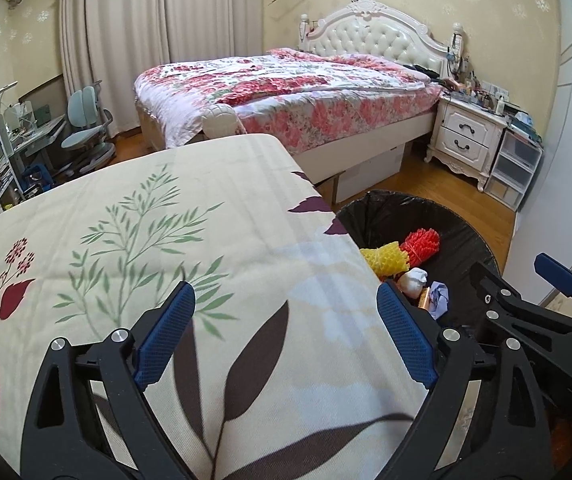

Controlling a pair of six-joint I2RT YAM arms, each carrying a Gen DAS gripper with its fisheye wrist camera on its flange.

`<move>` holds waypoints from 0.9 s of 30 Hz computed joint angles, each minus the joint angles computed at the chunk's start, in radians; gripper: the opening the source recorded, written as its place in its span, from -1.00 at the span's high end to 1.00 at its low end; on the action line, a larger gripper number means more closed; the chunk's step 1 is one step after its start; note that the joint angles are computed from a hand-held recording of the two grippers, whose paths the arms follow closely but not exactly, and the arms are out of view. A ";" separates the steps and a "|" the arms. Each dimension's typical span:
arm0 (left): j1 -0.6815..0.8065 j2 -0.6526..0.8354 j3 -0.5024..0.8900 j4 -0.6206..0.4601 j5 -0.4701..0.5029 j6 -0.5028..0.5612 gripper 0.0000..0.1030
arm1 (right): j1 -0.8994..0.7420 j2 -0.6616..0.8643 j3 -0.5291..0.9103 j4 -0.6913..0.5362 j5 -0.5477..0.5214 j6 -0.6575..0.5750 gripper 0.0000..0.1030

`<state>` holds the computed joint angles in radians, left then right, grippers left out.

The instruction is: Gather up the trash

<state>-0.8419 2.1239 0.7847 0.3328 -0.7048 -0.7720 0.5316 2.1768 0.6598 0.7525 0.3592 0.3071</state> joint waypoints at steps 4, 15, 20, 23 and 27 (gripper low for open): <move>-0.035 -0.022 -0.050 -0.005 -0.036 -0.044 -0.76 | 0.029 -0.016 -0.035 0.021 0.017 -0.001 -0.58; -0.079 -0.083 -0.131 -0.018 -0.089 -0.127 -0.76 | 0.073 -0.046 -0.084 0.042 0.038 0.004 -0.58; -0.086 -0.085 -0.134 -0.012 -0.093 -0.121 -0.76 | 0.076 -0.053 -0.085 0.039 0.042 0.008 -0.59; -0.089 -0.084 -0.134 -0.011 -0.092 -0.124 -0.76 | 0.075 -0.058 -0.088 0.038 0.042 0.010 -0.59; -0.090 -0.085 -0.136 -0.009 -0.092 -0.125 -0.76 | 0.075 -0.057 -0.089 0.039 0.042 0.008 -0.59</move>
